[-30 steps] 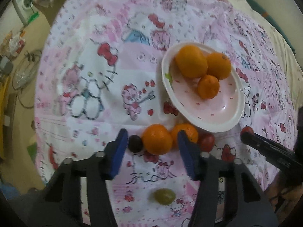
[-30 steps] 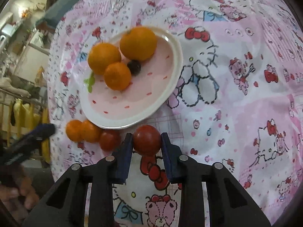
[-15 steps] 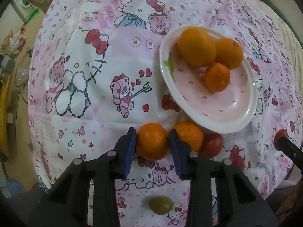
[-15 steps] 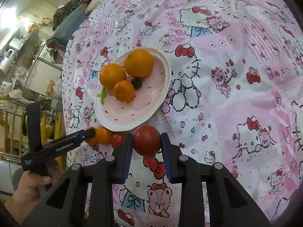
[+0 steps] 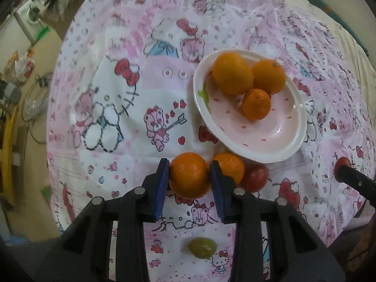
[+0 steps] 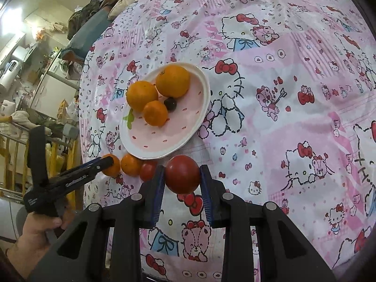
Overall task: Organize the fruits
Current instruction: 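Carry the mandarin and red tomato over the plate with both grippers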
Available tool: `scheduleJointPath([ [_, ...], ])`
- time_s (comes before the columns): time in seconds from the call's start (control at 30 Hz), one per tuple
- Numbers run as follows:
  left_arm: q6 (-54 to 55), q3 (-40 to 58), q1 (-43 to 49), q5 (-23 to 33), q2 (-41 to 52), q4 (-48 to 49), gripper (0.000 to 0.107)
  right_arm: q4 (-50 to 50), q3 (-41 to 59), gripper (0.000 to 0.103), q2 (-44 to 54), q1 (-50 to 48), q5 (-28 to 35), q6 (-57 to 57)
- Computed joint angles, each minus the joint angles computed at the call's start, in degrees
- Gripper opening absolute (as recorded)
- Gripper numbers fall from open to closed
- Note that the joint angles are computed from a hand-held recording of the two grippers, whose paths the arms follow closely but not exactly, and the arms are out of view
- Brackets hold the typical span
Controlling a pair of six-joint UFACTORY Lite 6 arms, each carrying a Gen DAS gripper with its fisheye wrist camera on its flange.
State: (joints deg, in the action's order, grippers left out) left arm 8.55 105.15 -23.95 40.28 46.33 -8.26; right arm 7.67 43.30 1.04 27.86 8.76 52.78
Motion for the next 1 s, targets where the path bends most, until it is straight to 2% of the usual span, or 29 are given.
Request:
scheduleJointPath([
  [0.17, 1.9, -5.1, 0.0, -4.8, -5.3, -0.3, 0.031, -2.9, -0.8, 0.031, -1.2, 0.2, 0.2, 3.4],
  [0.5, 6.2, -9.1, 0.1, -11.3, -11.0, -4.5, 0.031, -20.6, -3.0, 0.031, -8.7, 0.7, 2.7, 21.8],
  [0.6, 7.5, -9.0, -0.4, -10.7, -11.8, -5.2, 0.031, -27.8, -3.4, 0.031, -11.5, 0.5, 3.2, 28.4],
  [0.77, 8.9, -5.7, -1.3, -7.4, -11.5, -6.4, 0.031, -32.0, -3.3, 0.031, -14.0, -0.6, 2.7, 31.0],
  [0.9, 7.6, 1.0, -1.5, -3.2, -8.0, -6.0, 0.031, -30.6, -1.1, 0.031, -13.6, -2.5, 3.0, 26.6],
  [1.0, 6.4, 7.8, -1.3, 1.1, -3.8, -6.3, 0.031, -23.8, 1.1, 0.031, -11.7, -4.7, 2.7, 18.0],
])
